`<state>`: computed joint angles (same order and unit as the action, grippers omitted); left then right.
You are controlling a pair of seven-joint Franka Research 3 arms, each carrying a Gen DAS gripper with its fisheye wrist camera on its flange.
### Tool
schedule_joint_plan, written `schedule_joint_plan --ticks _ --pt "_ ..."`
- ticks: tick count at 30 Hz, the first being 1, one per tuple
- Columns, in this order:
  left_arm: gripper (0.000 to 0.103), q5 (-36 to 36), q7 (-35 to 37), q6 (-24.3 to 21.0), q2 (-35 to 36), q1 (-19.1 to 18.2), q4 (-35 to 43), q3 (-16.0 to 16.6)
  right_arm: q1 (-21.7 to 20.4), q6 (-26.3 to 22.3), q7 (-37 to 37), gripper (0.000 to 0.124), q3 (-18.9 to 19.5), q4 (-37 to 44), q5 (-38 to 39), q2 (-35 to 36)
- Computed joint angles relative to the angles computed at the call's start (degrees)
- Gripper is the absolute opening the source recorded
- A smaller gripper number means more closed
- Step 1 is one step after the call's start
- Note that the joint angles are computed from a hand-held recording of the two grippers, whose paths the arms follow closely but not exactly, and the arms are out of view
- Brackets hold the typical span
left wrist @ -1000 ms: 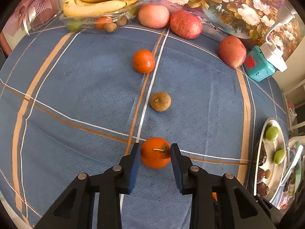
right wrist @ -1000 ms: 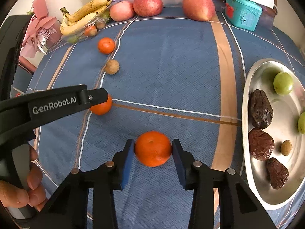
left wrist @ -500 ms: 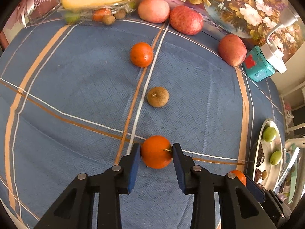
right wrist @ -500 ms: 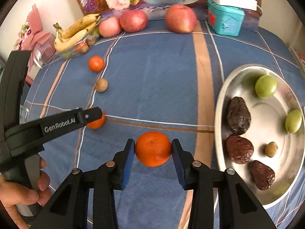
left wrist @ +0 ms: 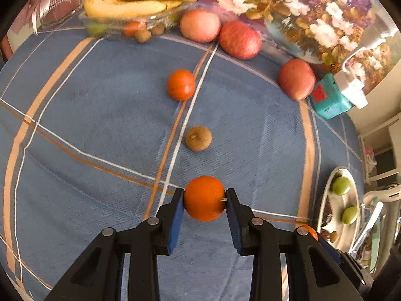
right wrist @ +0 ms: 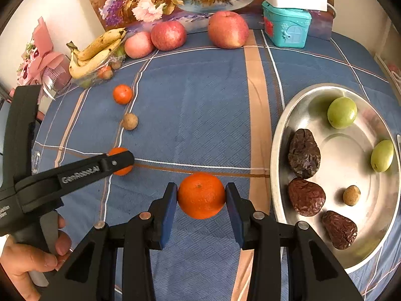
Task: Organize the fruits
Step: 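Carry both oranges in the tools over the steel plate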
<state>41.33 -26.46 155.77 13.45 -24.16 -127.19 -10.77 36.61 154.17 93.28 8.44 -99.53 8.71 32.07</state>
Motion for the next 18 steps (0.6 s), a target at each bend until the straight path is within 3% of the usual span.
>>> schedule_joint_plan --ticks 7,11,15,18 --pt "0.035 2.77 0.91 -2.26 -0.16 -0.92 3.12 -0.54 0.10 1.37 1.88 0.041 -1.45 -0.89 -0.81 -1.00" --pt "0.035 3.66 2.53 -0.49 1.11 -1.37 5.66 -0.66 0.42 2.62 4.64 0.041 -3.28 -1.93 -2.57 -2.00" --pt "0.035 2.21 7.43 -1.40 3.84 -2.10 9.97 -0.99 0.74 3.71 8.15 0.041 -5.33 -2.93 -5.09 -2.94" --pt "0.035 1.54 11.05 0.64 7.35 -2.88 14.28 -0.70 0.10 4.35 9.79 0.041 -5.83 -3.35 -5.88 -3.15"
